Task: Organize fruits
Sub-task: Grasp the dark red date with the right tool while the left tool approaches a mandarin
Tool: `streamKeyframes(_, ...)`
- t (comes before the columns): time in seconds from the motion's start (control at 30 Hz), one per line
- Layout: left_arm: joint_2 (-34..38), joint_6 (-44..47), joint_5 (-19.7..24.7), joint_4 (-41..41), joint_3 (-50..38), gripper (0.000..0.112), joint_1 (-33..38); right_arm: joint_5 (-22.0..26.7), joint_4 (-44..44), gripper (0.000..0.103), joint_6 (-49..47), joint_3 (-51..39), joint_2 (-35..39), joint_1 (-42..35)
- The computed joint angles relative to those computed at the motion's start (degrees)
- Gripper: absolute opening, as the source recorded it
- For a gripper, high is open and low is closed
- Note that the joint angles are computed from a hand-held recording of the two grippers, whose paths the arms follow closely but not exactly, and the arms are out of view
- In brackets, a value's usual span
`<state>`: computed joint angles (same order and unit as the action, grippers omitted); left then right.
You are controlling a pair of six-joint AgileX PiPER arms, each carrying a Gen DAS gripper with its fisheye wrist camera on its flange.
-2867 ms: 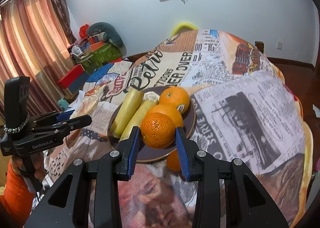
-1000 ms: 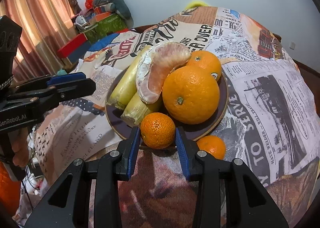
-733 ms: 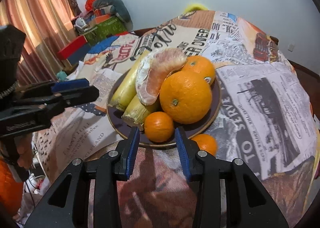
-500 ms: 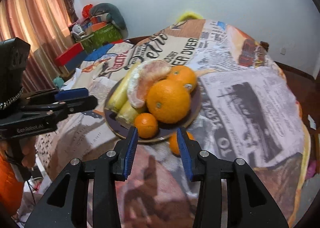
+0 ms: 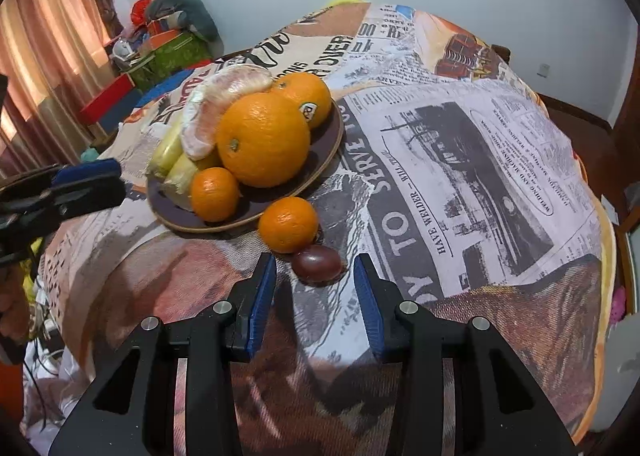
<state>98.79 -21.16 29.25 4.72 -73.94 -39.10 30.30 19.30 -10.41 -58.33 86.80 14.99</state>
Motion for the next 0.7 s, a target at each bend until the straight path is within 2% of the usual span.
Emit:
streamKeyframes(0.1,0.54,-0.29,0.38,0.46,-0.72,0.045,-0.83,-0.55,2.20,0.036,-2.17,-0.12,0.80,-0.56)
streamKeyframes(0.2,1.18,0.26,0.74,-0.24,-1.65,0.045,-1.45,-0.11,4.61,0.027,-4.45,0.18,0.57,-0.98)
streamKeyframes(0.57,6.24,2.08,3.16,-2.88,-8.54,0.045,-4.92,1.83,10.19,0.027,-10.22,4.46,-6.00,-5.19)
streamKeyframes(0.7,8.83,-0.08,3.98,-0.67,-11.43,0.045,-6.72,2.62,11.79,0.027,-11.69,5.42,-8.66,-7.53)
